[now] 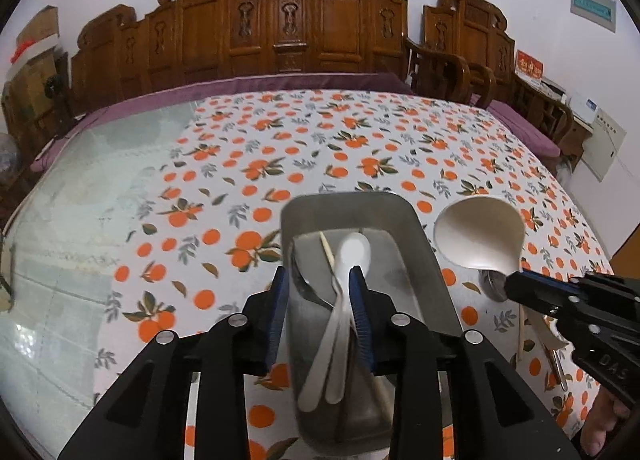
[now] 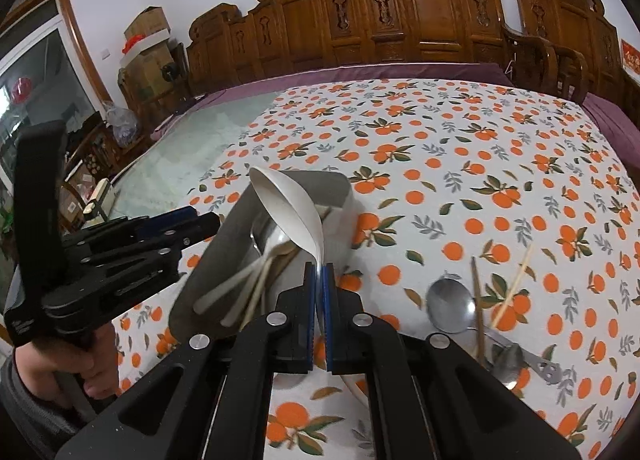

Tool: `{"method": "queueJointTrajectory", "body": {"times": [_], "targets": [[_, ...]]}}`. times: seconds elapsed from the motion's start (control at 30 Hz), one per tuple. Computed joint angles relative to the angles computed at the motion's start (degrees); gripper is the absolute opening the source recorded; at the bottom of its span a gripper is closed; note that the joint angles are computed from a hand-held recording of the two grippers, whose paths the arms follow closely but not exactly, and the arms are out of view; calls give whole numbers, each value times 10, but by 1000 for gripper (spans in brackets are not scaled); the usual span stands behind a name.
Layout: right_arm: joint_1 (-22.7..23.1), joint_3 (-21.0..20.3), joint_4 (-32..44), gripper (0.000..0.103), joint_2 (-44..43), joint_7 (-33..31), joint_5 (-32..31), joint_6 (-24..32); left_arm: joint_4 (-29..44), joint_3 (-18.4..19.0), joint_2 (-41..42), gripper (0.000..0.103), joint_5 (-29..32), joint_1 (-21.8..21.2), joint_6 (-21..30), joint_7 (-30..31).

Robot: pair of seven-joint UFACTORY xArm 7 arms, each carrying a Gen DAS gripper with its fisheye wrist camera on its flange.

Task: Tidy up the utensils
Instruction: 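Lower the large white spoon into the tray and open the right gripper, then move the right gripper from the tray toward the remaining utensils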

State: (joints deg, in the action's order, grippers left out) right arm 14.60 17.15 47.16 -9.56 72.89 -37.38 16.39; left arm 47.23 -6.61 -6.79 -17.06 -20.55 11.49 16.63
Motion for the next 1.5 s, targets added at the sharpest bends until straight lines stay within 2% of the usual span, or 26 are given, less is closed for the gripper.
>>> {"method": "queueJointTrajectory", "body": {"times": [0.07, 0.17, 0.23, 0.37, 0.4, 0.43, 0.47, 0.73, 0.93, 1.1, 1.3, 1.47, 1.5], "targets": [[0, 1, 10, 5, 11, 6, -2, -2, -3, 2, -6, 31, 7, 4, -3, -1], [5, -3, 26, 5, 29, 20, -6, -3, -6, 10, -15, 39, 5, 7, -3, 7], [11, -8, 36, 5, 41, 30, -8, -6, -8, 17, -21, 57, -4, 7, -5, 13], [27, -20, 56, 5, 60, 45, -21, 0, -4, 39, -35, 63, -39, 1, 3, 43], [31, -22, 63, 5, 67, 50, -27, 4, -2, 45, -36, 68, -50, -2, 9, 56], [37, -25, 67, 5, 70, 53, -29, 7, -1, 47, -37, 78, -55, -1, 11, 64], [41, -28, 74, 5, 76, 58, -32, 10, -2, 52, -40, 79, -67, -4, 9, 77], [77, -62, 119, 5, 126, 86, -32, -2, -3, 55, -49, 89, -84, 5, 10, 114], [103, -92, 147, 5, 166, 103, -12, -22, 3, 66, -52, 89, -113, 1, 21, 136], [124, -116, 162, 5, 188, 116, 1, -35, 6, 59, -49, 89, -112, 10, 25, 134], [138, -145, 161, 5, 201, 171, 0, -64, 6, 55, -49, 89, -110, 13, 25, 134], [141, -150, 169, 5, 214, 146, 42, -74, 5, 54, -49, 89, -108, 13, 25, 132], [145, -153, 173, 8, 216, 142, 45, -65, 5, 54, -49, 89, -108, 13, 25, 132]]}}
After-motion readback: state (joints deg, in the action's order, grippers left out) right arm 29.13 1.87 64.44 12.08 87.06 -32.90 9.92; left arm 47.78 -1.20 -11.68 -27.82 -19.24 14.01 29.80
